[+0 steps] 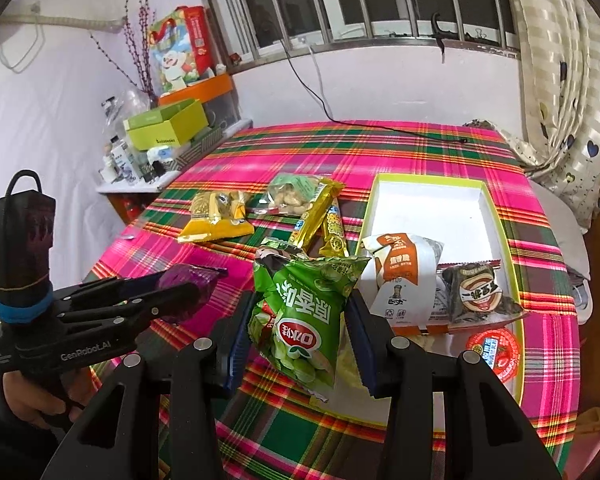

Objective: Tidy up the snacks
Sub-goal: 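Carry the purple packet and green bag over the white box with both grippers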

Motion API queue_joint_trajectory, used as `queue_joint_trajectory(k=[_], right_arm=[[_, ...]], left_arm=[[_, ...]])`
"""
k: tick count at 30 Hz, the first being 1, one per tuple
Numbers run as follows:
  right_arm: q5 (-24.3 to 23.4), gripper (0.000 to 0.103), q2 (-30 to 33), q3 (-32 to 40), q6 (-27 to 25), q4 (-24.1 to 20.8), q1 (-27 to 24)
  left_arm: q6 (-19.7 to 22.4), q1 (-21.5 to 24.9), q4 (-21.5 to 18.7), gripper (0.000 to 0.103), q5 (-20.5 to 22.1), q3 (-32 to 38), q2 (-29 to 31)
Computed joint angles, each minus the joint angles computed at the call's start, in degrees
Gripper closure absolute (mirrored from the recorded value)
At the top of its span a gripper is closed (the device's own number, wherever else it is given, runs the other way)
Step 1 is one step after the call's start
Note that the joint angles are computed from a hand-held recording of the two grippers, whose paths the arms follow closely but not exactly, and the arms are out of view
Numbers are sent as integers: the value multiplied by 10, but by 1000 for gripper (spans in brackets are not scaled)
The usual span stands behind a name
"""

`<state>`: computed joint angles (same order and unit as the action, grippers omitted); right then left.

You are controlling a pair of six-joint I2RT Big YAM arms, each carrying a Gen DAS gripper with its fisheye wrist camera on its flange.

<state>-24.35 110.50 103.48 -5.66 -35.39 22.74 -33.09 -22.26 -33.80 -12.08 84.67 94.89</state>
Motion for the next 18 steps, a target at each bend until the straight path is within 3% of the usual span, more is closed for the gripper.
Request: queue_joint_trajectory(k=[18], right_arm=[[-2,60,-23,-34,18,27,-27]], left_arm=[[25,-23,-14,60,1,46,22]])
